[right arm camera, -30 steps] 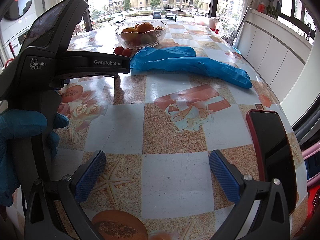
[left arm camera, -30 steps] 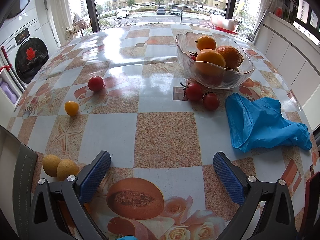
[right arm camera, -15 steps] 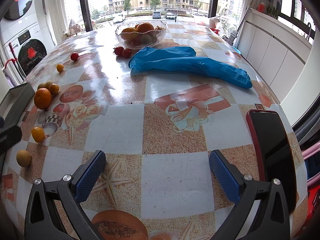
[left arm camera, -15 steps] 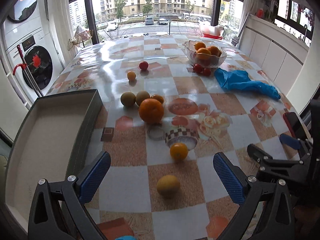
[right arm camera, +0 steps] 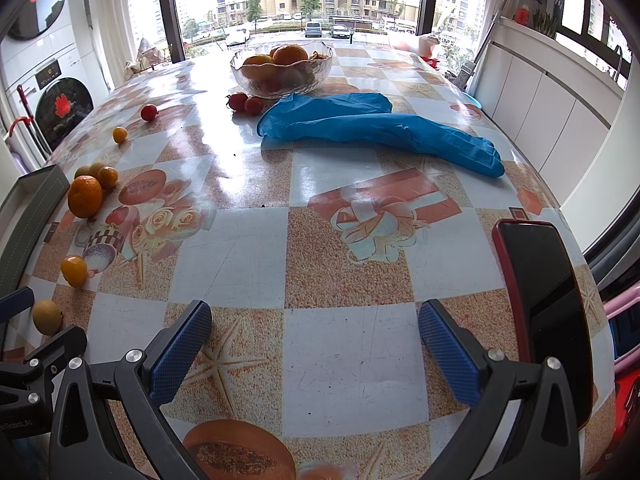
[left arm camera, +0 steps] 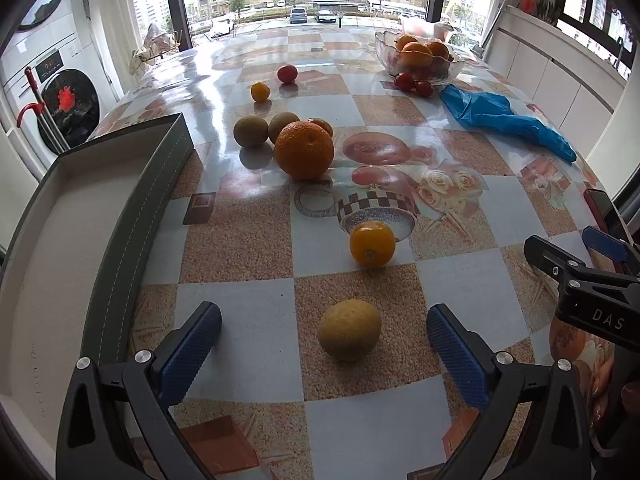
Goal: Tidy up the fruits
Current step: 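Grasp a yellow lemon with the left tool while the right tool grasps a small orange, then carry both fruits into the grey tray and open both tools to release them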
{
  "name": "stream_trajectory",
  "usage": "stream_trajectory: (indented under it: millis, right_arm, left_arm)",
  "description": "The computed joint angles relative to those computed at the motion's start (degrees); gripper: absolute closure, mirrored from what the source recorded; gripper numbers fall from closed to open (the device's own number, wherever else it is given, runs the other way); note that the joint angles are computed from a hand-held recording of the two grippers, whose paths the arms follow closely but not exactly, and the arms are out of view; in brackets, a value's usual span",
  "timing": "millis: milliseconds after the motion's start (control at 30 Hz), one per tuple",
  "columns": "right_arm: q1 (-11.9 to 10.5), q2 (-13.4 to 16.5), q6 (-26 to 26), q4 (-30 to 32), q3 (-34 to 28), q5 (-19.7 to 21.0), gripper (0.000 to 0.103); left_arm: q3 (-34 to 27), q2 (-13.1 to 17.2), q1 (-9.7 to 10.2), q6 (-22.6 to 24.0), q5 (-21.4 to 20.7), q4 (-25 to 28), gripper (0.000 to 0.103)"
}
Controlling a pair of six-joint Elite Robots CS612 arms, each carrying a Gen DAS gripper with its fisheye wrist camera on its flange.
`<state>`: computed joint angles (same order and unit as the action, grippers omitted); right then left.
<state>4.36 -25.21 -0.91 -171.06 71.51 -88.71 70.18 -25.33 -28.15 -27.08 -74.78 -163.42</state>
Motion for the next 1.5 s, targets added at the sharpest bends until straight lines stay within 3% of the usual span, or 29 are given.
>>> stream_trajectory:
  millis: [67, 233, 300, 333, 567, 600, 733, 933, 1000, 1033, 1100, 1133, 1167, 1200, 1367, 1500]
  right_arm:
    - [0.0, 0.0, 0.0, 0.0, 0.0, 0.0, 0.000]
    - [0.0, 0.0, 0.0, 0.0, 0.0, 0.0, 0.000]
    - [0.0, 0.0, 0.0, 0.0, 0.0, 0.0, 0.000]
    - [0.0, 0.0, 0.0, 0.0, 0.0, 0.0, 0.000]
    - [0.2, -0.9, 0.8, 1.1, 0.9, 0.0, 0.000]
    - [0.2, -1.1, 0.7, 1.1, 1.3, 1.4, 0.000]
    - [0.0, -2.2, -0.6, -1.4, 3.5, 13.8, 0.000]
    - [2.8, -1.4, -6.4, 1.3, 0.6, 16.1, 0.002]
    - [3.6, -0.9, -7.7, 4.3, -0.9, 16.4, 0.016]
    - [4.0, -0.8, -8.3, 4.2, -1.2, 15.0, 0.027]
    - [4.8, -0.3, -9.7, 4.7, -2.2, 12.9, 0.039]
    - [5.1, -0.3, -10.2, 4.7, -2.4, 12.1, 0.051]
    - [5.3, -0.4, -10.4, 4.5, -2.3, 11.4, 0.069]
    - [5.2, -0.4, -10.1, 5.3, -2.4, 12.0, 0.079]
    - [4.5, -1.1, -6.0, 9.7, -3.2, 18.6, 0.080]
    - [5.0, -2.2, -6.4, 10.9, -3.8, 21.6, 0.080]
  left_arm:
    - [0.5, -0.1, -0.19, -0.2, 0.5, -1.3, 0.007]
    - [1.8, -0.6, -0.55, 1.3, 0.5, -4.1, 0.043]
    - [1.9, -0.6, -0.58, 1.8, 0.3, -4.8, 0.071]
    - [1.8, -0.6, -0.56, 1.9, 0.2, -4.8, 0.075]
    - [4.8, -2.1, -0.10, -1.1, -1.4, -6.7, 0.075]
    - [5.6, -2.5, -0.10, -1.3, -1.3, -7.4, 0.075]
    - [8.8, -4.2, -0.25, -1.4, 0.4, -11.2, 0.075]
    - [12.8, -6.8, 0.17, -1.7, 2.6, -15.2, 0.075]
    - [14.2, -7.6, 0.48, -2.0, 3.3, -16.3, 0.075]
    - [14.7, -7.9, 0.70, -2.3, 3.6, -16.6, 0.075]
    - [15.7, -8.4, 1.14, -2.8, 4.1, -16.9, 0.075]
    - [16.1, -8.6, 1.35, -2.9, 4.5, -16.9, 0.075]
    - [16.6, -8.8, 1.54, -3.0, 5.0, -16.9, 0.075]
    - [17.0, -9.0, 1.76, -3.1, 5.4, -17.0, 0.075]
    - [18.7, -9.7, 3.21, -3.4, 5.8, -17.9, 0.075]
    - [19.7, -10.3, 4.36, -3.3, 7.4, -19.4, 0.075]
